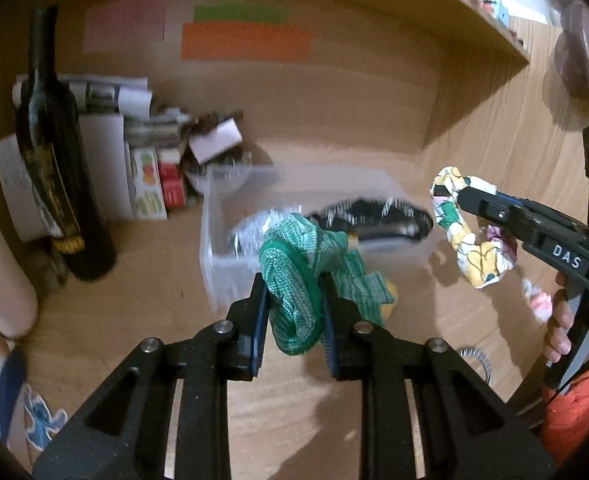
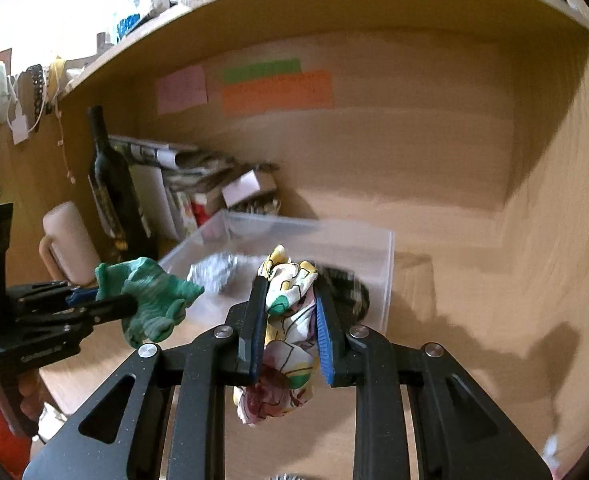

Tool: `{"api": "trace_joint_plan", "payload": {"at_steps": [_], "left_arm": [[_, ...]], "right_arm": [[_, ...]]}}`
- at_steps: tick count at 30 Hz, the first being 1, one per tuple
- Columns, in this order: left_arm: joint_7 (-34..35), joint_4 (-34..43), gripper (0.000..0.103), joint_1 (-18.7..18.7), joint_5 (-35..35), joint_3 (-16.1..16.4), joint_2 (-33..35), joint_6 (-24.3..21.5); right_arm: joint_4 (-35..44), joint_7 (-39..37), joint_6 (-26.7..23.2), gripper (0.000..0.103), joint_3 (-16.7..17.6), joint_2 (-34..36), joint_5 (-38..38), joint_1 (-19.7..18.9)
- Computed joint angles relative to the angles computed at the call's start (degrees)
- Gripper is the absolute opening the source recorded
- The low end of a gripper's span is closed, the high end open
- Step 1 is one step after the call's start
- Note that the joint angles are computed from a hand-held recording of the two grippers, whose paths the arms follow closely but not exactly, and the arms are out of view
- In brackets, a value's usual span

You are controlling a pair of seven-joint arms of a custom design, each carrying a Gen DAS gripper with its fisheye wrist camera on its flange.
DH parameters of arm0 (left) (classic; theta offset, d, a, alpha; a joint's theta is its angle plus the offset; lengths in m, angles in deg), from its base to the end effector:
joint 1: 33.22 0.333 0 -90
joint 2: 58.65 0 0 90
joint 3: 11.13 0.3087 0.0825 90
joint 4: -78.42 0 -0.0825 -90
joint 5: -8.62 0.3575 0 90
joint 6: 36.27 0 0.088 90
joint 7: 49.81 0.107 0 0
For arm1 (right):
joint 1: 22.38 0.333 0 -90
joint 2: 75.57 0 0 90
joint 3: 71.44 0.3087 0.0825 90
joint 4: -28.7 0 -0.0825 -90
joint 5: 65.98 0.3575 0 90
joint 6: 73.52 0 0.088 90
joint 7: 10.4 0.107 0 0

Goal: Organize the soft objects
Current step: 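Carry the glove and scrunchie into the clear box and open both grippers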

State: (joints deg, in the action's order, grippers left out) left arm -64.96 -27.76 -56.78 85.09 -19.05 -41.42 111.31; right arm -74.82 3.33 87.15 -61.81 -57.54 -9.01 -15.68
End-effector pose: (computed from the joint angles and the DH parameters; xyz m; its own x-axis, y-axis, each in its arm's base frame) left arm 0.5330 -0.3377 0.4053 0.2034 -0.9720 0.1179 -0.5607 -0.2144 -0.7998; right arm 0.6337 0.1328 0.4388 0.6610 -0.7492 0.0432 -0.4502 -0.4419 -0.7760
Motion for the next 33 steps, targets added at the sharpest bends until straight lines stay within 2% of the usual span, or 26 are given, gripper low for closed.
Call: {"api": "trace_joint_plan", "payload": {"at_steps": [11, 23, 27, 33], "left_arm": [[3.5, 5.1, 0.024, 1.1, 0.0, 1.2, 1.6, -2.6], [12.5, 10.4, 0.024, 3.0, -10.0, 3.9, 8.2, 1.6], [17.0, 12.4, 0.024, 3.9, -14.2, 4.5, 11.1, 6.2], [22.4, 15.2, 0.024, 2.5, -19.0, 6.3, 14.1, 7.0]], "right_arm": [[7.5, 0.8, 1.3, 0.02, 1.8, 4.8, -1.8, 1.5], [16.2, 15.2, -1.9, 0.02, -0.6, 14.3, -20.1, 5.1], [18.3, 19.6, -4.1, 0.02, -1.5, 16.8, -26.0, 5.9], [19.7, 24.8, -6.6, 0.02, -3.3, 18.8, -32.8, 7.2]]}}
